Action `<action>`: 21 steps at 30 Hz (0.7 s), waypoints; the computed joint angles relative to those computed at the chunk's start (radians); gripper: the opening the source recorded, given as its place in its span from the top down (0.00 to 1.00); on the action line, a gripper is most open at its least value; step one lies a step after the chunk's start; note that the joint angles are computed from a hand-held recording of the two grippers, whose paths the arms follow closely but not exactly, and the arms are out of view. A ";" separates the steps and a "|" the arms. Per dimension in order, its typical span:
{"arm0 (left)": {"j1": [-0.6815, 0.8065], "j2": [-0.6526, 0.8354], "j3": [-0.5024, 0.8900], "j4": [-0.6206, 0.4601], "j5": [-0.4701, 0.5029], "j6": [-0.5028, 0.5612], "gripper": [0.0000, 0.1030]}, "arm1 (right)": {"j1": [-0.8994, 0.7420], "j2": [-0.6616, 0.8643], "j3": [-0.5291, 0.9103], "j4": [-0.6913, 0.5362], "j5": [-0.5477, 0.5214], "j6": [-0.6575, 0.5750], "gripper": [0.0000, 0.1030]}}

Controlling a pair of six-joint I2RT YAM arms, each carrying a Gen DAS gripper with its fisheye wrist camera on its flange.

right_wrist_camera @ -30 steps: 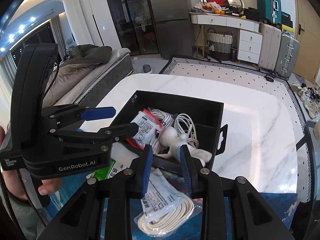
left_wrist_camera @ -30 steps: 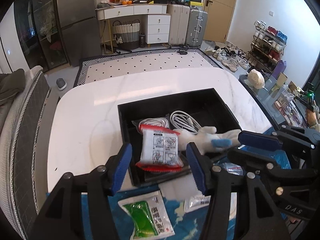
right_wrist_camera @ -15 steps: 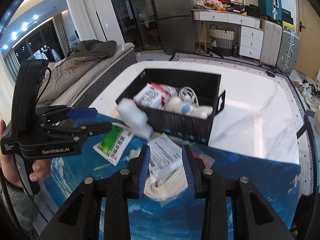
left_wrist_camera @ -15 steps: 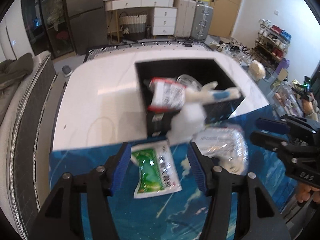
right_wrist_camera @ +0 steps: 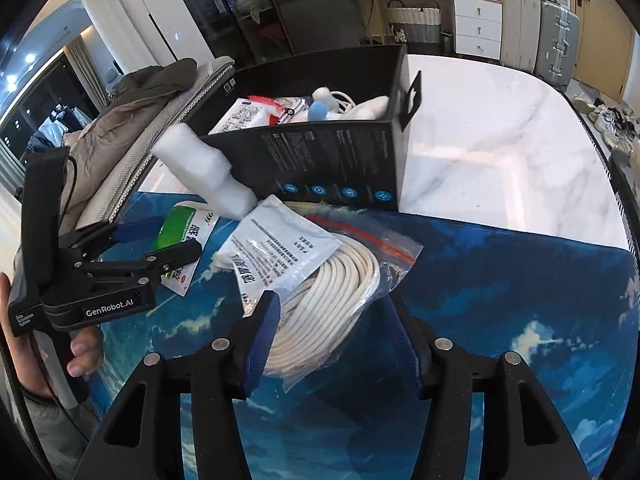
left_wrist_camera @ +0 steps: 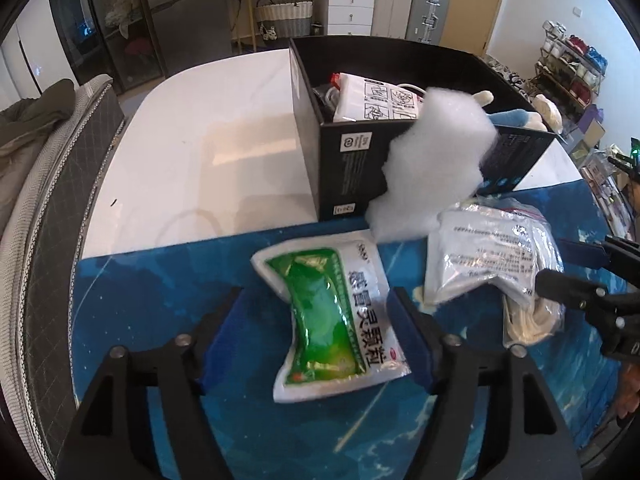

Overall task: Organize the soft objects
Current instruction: 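Grasp the bagged white cord with the right tool while the left tool grasps the green packet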

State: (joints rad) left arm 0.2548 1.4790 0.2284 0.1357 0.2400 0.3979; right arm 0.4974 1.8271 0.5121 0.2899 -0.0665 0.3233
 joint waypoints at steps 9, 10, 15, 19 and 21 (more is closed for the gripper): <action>-0.009 0.024 -0.016 0.059 -0.004 -0.021 0.24 | 0.075 0.061 0.062 -0.011 0.111 0.019 0.25; -0.003 0.027 -0.013 0.058 -0.001 -0.016 0.24 | 0.086 0.068 0.066 -0.010 0.133 0.012 0.23; 0.043 -0.003 -0.026 0.040 0.032 0.038 0.42 | 0.147 0.113 0.074 0.016 0.219 0.006 0.21; 0.078 -0.075 -0.048 -0.028 0.062 0.104 0.52 | 0.188 0.098 0.023 0.075 0.238 -0.040 0.51; 0.105 -0.112 -0.063 -0.064 0.078 0.146 0.53 | 0.195 0.069 0.001 0.058 0.212 -0.046 0.58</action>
